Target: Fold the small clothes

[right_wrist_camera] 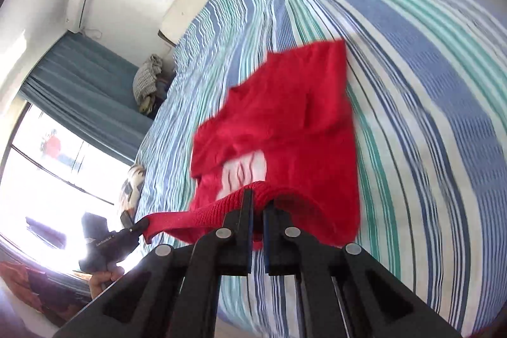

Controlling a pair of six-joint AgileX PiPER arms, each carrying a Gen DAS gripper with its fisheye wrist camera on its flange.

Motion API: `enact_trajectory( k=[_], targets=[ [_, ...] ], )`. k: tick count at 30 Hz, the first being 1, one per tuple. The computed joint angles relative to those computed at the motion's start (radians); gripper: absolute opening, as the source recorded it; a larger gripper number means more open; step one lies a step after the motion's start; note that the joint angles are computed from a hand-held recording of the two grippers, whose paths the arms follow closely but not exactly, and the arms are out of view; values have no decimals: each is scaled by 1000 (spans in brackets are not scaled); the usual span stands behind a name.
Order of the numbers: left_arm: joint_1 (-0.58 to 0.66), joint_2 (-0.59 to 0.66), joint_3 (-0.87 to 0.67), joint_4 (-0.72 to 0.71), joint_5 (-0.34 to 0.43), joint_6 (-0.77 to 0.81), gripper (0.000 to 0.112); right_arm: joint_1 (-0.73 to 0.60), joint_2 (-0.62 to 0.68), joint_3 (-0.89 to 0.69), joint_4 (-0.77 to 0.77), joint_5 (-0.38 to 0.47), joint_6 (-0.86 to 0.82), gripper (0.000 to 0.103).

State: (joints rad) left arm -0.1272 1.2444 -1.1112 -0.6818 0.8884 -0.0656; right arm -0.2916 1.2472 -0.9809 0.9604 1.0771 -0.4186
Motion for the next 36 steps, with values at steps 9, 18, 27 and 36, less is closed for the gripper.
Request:
enact_trajectory(
  k=[9, 18, 27, 36],
  targets=[
    [-56, 772, -862, 409, 46, -341, 20, 197, 675, -707, -134, -274, 248, 10],
    [-57, 579, -560, 531, -107, -352, 51, 247, 598, -623, -375, -365, 303, 55],
    [-161, 841, -889, 719, 44, -344, 69, 361, 428, -227, -463, -382, 97, 53],
    [-25, 604, -586, 647, 8, -292, 70, 369, 242, -120, -553, -404, 154, 54]
  ],
)
